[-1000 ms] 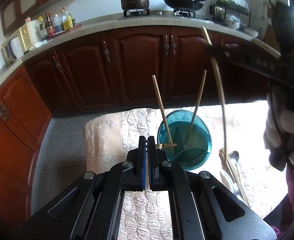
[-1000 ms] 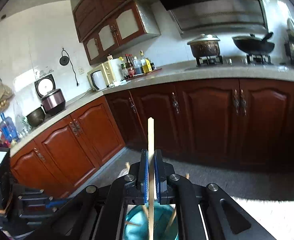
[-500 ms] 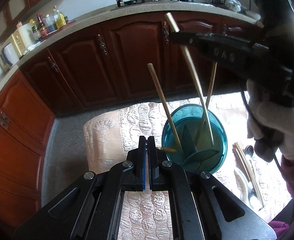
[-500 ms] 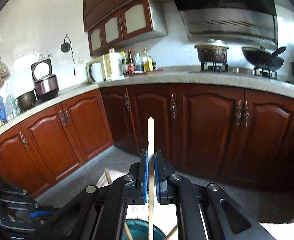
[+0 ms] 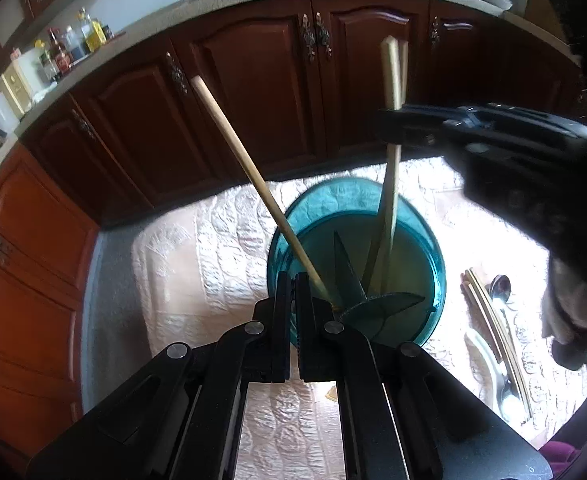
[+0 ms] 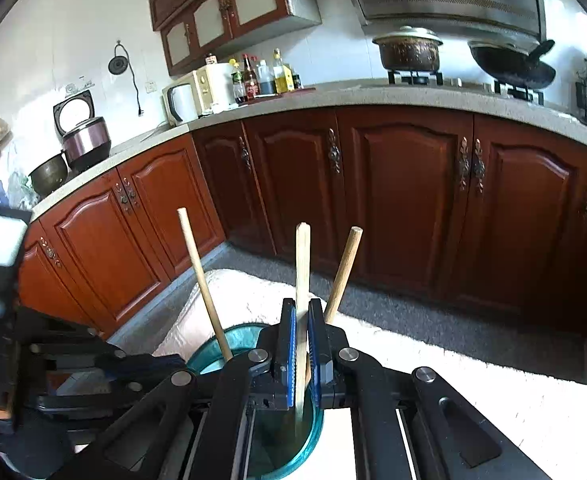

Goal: Organize utensils
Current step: 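Lower the fork and chopstick into the cup and open both tools, then move both open tools back over the remaining chopsticks and spoons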

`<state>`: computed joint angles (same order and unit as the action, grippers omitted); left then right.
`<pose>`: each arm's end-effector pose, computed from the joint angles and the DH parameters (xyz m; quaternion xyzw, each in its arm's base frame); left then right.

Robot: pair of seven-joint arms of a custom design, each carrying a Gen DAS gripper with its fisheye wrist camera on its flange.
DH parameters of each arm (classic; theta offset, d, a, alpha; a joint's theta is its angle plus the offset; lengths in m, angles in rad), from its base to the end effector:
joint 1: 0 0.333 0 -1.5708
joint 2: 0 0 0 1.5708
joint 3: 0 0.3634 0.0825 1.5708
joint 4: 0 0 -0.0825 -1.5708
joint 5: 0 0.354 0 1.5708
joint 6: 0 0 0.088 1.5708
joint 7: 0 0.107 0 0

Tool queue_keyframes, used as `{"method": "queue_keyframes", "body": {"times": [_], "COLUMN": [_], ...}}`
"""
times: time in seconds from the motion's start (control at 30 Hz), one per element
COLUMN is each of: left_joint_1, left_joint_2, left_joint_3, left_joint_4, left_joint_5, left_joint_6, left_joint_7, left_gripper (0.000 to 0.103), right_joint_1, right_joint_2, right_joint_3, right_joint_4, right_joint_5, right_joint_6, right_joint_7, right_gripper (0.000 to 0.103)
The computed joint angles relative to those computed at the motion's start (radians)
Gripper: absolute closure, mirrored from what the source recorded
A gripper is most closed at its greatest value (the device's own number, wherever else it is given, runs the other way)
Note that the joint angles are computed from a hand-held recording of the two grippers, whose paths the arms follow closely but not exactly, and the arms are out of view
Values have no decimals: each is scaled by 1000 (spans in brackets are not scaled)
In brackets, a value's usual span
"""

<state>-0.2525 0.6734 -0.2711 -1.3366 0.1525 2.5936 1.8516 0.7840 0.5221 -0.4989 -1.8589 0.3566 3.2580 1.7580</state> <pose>0.7022 -0.3325 0.4615 -0.3584 0.8842 -0.2444 0.1731 0.6487 0.2225 0.4448 -0.5959 0.6576 -0.2675 0.3754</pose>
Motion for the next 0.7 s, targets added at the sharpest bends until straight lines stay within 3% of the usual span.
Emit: {"method": "queue_keyframes", "body": {"times": [0.1, 0.2, 0.3, 0.4, 0.53, 0.7], "left_joint_1": [12, 37, 56, 80, 99, 130], "left_joint_2": [10, 13, 7, -13, -61, -125], "left_joint_3": [-12, -42, -62, -87, -101, -120], "left_joint_4": [7, 12, 6, -17, -87, -183], "left_joint_5": [-28, -74, -117, -165, -204, -253], "left_joint_6": [-2, -17, -20, -15, 34, 97], "left_joint_7": [-13, -4, 2, 20, 35, 44], "left_gripper": [102, 101, 93, 77, 61, 57], "right_joint_1": [-64, -89, -77, -8, 35, 188], "right_joint_2": [-28, -56, -78, -88, -119, -145], "right_joint_3": [75, 110, 106, 37, 6, -129], "right_joint_4": [-12, -43, -70, -92, -129, -185], "right_joint_5": [-5, -6, 9, 25, 48, 105], "right_joint_6": [-10, 7, 19, 15, 33, 37], "right_joint_7": [-13, -12, -12, -6, -4, -18], "right_gripper": [94, 80, 79, 78, 72, 70]}}
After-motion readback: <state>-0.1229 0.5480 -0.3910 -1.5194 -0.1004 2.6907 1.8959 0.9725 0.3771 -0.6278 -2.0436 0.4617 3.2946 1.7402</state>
